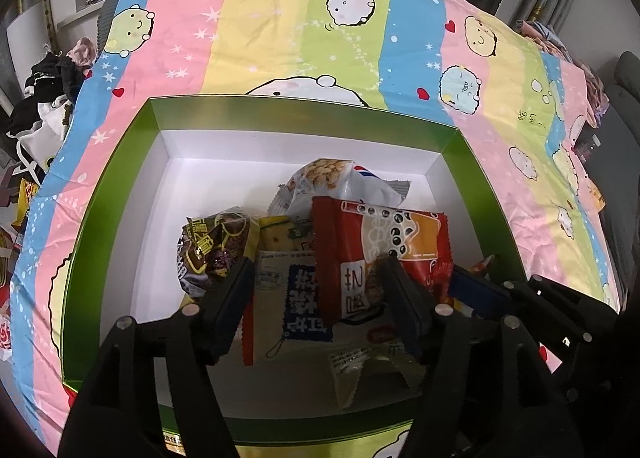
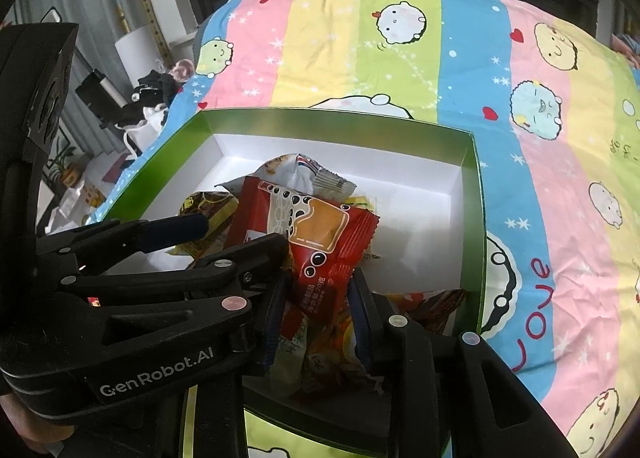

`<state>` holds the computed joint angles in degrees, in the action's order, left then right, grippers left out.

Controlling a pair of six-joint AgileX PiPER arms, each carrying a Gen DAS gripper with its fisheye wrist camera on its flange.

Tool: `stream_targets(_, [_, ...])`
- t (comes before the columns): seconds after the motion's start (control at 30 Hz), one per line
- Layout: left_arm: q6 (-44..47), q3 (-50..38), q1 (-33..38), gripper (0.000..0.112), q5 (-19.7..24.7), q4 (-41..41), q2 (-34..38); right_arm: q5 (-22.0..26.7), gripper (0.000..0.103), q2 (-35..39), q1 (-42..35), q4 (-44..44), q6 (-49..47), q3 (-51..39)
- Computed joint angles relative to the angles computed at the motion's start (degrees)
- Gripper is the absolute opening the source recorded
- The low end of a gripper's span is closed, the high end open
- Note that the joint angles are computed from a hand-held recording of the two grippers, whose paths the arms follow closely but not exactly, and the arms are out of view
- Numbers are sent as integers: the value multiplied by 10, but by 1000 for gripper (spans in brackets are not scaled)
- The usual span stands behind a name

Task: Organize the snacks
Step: 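Open the right gripper to release the red bag inside the box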

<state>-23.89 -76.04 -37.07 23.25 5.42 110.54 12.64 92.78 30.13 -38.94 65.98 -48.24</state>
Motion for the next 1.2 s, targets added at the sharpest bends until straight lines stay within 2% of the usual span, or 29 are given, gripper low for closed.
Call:
stream_targets(0.4, [-42,-1,-2,77,7,38,0,13,35,4,5,-2,3,-6])
stream_targets(0.7, [-79,7,5,89,13,68,-6,18,44,5,9,3,2,-10])
stream_targets(0.77, [-74,13,9,91,7,60,-10,17,50,7,8,7,-4,-12])
stream_targets(0.8, [-51,14,12,100,4,37,-12,12,54,8,9,18,-18,-12])
stream_targets(0.87, [-42,16,9,102,2,29,-14,2,72,7,12,42,-43,-14])
stream_targets(0.9, [-53,15,5,102,4,43,-14,3,75,8,16,43,-43,-17])
stream_targets(1.03, [-51,15,1,102,1,42,-16,21,77,10,28,4,0,-26])
stream_targets(1.2, [-58,17,5,102,1,46,-19,22,77,5,24,20,-15,-25])
